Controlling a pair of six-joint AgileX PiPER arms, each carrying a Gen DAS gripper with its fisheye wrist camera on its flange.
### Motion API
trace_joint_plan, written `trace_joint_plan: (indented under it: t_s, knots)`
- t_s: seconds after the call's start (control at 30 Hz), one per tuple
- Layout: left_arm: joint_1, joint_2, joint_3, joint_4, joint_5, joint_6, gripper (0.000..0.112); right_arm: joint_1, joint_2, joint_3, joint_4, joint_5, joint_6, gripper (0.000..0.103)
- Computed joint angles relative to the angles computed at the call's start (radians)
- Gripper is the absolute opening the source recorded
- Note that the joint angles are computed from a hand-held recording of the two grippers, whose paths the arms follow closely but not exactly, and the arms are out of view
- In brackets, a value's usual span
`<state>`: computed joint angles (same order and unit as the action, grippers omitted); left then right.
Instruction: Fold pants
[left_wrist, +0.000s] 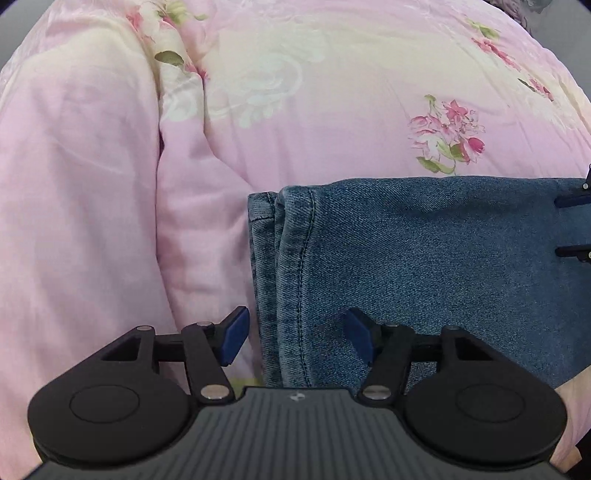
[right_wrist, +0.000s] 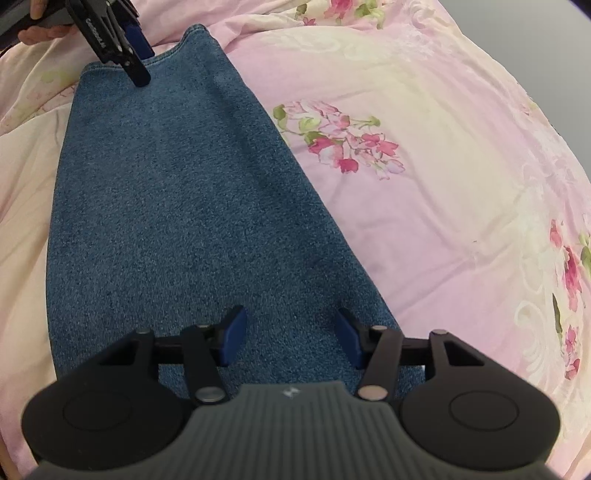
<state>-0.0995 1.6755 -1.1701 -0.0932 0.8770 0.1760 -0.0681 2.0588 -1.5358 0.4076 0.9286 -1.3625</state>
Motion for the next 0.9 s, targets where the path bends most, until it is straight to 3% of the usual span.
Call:
trace_joint_plan:
  t_s: [0.17,0.27,0.33,0.37,0.6,0.67,0.73,0.9]
  knots:
    - [0.075,0.070,-0.027,-0.118,0.014,0.102,0.086,0.000,0.021,-0.025,0.001,0.026,0.012,0.054]
    - [0.070,0.093,-0.023,-0.140,-0.011,0.084,0.089,-0.001,0.015,-0.011,0.009,0.017,-0.002,0.054]
    - [0.068,0.088,0.000,-0.166,-0.041,0.083,0.084,-0.002,0.018,-0.012,0.012,0.017,-0.004,0.054]
    - [0.074,0.077,0.010,-0.184,-0.043,0.085,0.075,-0.004,0.022,-0.019,0.011,0.022,-0.001,0.054]
    - [-0.016,0.020,0.031,-0.033,-0.079,-0.116,0.065,-0.001,0.023,-0.020,0.007,0.019,0.015,0.055]
    - [-0.069,0.008,0.013,0.072,-0.063,-0.232,0.050,-0.005,0.022,-0.016,0.014,0.017,0.016,0.055]
    - [-0.099,-0.013,-0.009,0.148,-0.024,-0.330,0.027,-0.009,0.019,-0.006,0.025,0.009,0.003,0.055]
    - [-0.141,-0.086,-0.042,0.182,0.045,-0.383,0.016,-0.013,0.006,0.019,0.032,-0.011,0.002,0.055]
